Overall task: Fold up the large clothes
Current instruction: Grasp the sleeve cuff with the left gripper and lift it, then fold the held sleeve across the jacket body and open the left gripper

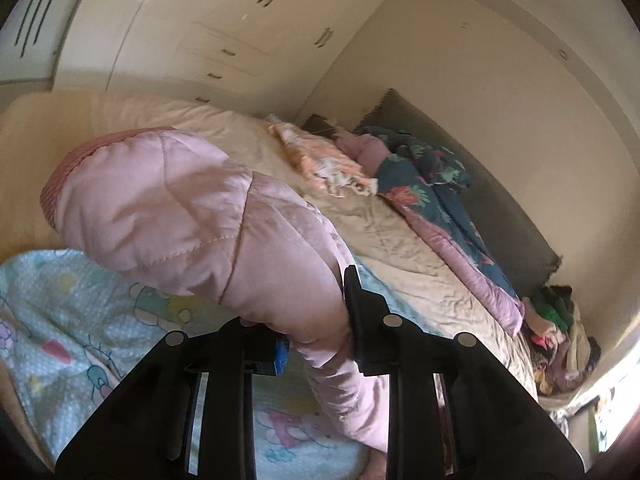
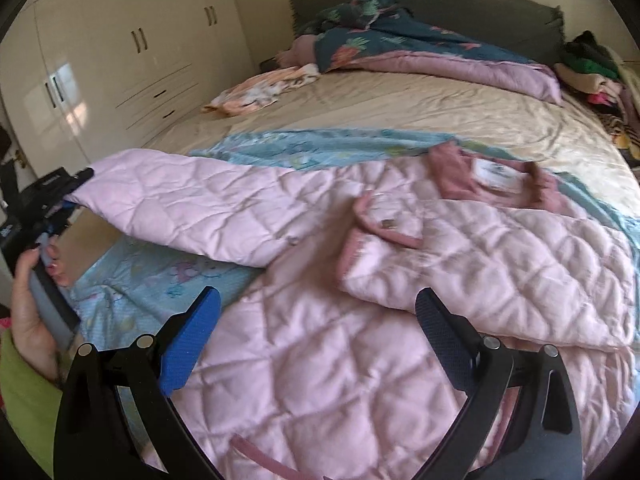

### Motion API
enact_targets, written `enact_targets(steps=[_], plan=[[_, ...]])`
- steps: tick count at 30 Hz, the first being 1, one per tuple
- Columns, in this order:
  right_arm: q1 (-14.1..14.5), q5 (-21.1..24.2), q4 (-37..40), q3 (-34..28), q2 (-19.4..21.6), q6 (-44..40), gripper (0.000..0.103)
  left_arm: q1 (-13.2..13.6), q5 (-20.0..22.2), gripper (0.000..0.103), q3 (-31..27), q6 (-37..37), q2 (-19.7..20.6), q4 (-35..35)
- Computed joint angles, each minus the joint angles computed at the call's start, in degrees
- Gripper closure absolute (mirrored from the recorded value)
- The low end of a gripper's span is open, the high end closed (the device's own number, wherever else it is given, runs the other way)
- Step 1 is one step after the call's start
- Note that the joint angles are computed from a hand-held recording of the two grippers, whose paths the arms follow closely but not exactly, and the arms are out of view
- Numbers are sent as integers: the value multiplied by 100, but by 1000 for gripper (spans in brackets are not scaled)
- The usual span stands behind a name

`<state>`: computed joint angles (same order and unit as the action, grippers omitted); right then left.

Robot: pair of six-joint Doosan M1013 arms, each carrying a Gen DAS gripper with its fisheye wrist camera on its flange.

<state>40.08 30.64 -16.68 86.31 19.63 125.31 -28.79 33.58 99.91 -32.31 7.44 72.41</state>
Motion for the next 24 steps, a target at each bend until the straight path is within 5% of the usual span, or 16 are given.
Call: enact_targets(steps=[24], plan=[[-254,-501,-1307,1256,-1128,1711,6,-894,237,87,-1021,1676,270,-124]])
